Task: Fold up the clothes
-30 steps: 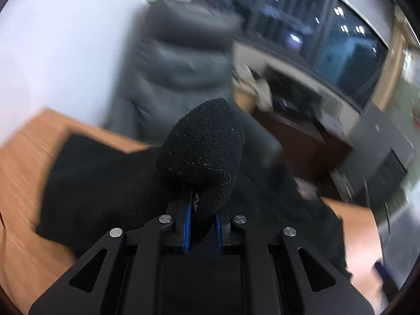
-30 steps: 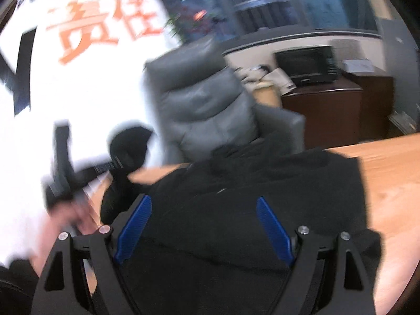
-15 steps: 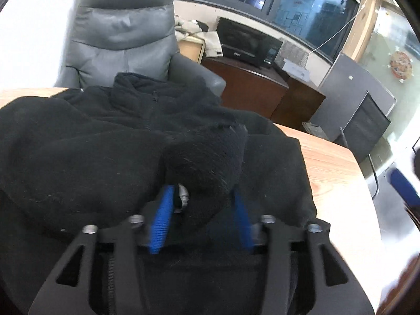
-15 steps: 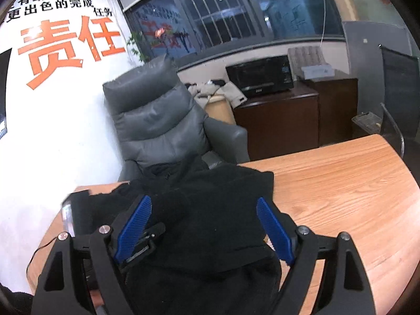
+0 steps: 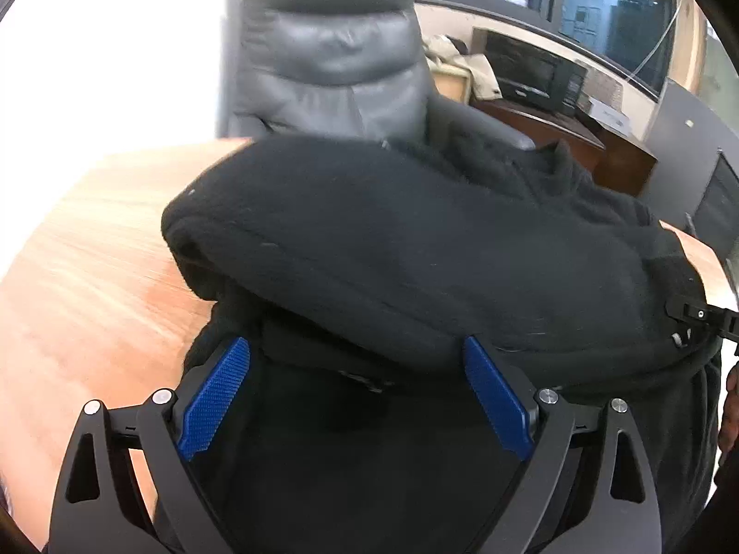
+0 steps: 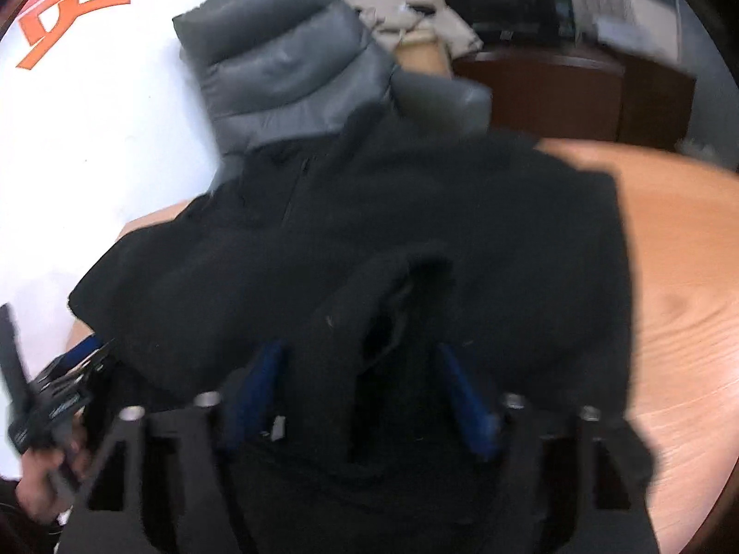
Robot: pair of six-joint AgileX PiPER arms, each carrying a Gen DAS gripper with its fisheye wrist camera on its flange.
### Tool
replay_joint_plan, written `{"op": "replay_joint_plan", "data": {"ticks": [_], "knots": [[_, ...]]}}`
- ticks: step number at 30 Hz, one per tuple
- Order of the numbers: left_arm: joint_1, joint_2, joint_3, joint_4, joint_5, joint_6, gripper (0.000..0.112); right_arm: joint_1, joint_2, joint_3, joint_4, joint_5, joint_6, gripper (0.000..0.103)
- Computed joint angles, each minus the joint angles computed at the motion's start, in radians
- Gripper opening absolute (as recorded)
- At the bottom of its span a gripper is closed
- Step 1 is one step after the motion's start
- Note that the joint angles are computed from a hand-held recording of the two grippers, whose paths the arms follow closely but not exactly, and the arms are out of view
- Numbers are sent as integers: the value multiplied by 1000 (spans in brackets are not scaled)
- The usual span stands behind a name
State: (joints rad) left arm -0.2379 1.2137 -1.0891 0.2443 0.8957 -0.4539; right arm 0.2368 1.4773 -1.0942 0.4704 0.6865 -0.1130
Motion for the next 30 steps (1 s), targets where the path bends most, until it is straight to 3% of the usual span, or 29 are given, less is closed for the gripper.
{"op": "replay_joint_plan", "data": {"ticks": [1,3,5,9,12,17,20,23,25,26,28,30], "knots": [[44,6,18,-46,-31,62,100,16,-3,8,-32,-18,23,50],[126,17,28,-167,-60,173,103,19,-9,11,-21,-25,8,8],[177,11,32,-242,-70,243,103,20,-52,6,-15,-37,12,7],[239,-13,62,-319,-92,329,103,67,-182,-62,-157,-48,135,6],[287,-21,81,-347,-100,370,103,8,-243,-99,-171,-24,142,6],[364,-26,100,-406,-93,456,96,-102,-133,-25,-196,97,75,6],[439,-37,106,-501,-81,540,88,-30,-130,56,-304,59,117,6],[465,-54,112,-531,-58,583,85,-56,-147,82,-257,42,105,5],[446,-80,98,-503,-29,574,83,-49,-161,77,-282,73,118,7],[435,-93,91,-489,-15,570,84,-17,-164,48,-349,106,171,15],[439,-132,51,-527,25,625,88,40,-173,-9,-452,171,247,34],[456,-153,1,-609,46,718,98,46,-214,-55,-449,194,241,63]]}}
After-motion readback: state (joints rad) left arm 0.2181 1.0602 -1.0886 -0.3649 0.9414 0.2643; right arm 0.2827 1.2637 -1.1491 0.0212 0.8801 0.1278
